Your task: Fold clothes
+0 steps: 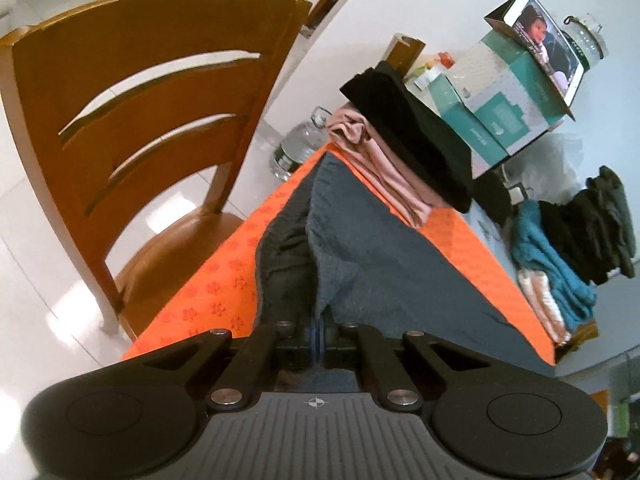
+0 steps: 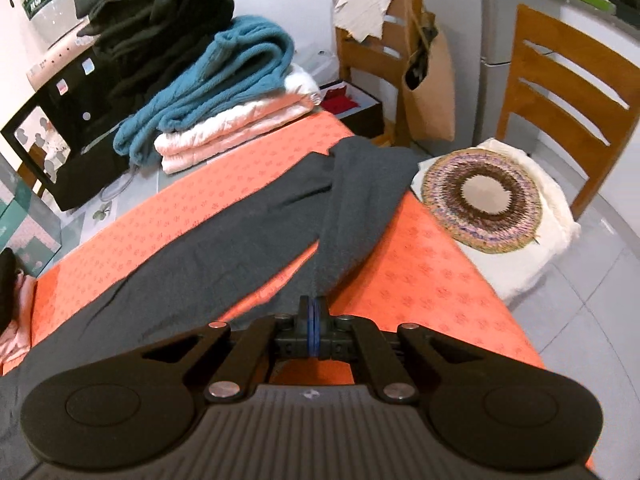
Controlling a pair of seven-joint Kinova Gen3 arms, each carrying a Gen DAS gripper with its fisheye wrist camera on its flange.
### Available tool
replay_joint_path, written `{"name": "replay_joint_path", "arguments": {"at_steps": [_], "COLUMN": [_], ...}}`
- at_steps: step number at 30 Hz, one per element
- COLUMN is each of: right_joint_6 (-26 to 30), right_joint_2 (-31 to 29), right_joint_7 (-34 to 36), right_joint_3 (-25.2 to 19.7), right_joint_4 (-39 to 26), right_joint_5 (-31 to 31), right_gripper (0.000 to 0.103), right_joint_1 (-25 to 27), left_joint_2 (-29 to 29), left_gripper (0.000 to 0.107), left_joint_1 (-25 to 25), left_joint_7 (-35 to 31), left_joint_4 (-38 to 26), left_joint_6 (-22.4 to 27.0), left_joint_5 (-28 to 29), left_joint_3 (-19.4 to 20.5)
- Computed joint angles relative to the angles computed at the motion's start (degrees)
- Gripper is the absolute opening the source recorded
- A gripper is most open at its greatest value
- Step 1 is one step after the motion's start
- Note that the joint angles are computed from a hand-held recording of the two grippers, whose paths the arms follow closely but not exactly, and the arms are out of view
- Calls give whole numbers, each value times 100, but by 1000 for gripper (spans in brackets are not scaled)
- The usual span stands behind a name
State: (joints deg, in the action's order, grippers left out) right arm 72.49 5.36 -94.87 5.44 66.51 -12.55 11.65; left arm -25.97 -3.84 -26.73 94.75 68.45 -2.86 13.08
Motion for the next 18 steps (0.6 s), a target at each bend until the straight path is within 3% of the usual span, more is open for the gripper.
{"name": "replay_joint_path", "arguments": {"at_steps": [10, 18], "right_joint_6": [770, 754], "right_joint_2": [-765, -1093], "right_joint_7": [204, 92], "right_joint_3": [265, 214], "right_joint_4": [871, 1147], "right_joint_5": [158, 555], "right_gripper": [1, 1], "right_joint_1": [137, -61], "left_joint_2": [148, 355], "left_gripper": [4, 4], "left_joint_1": [206, 296], "left_joint_7": [-416, -727], "left_joint_4": [-211, -309], "left_joint_6": [797, 1084], "left_joint_5": [195, 149], "left_joint_3": [-251, -316]}}
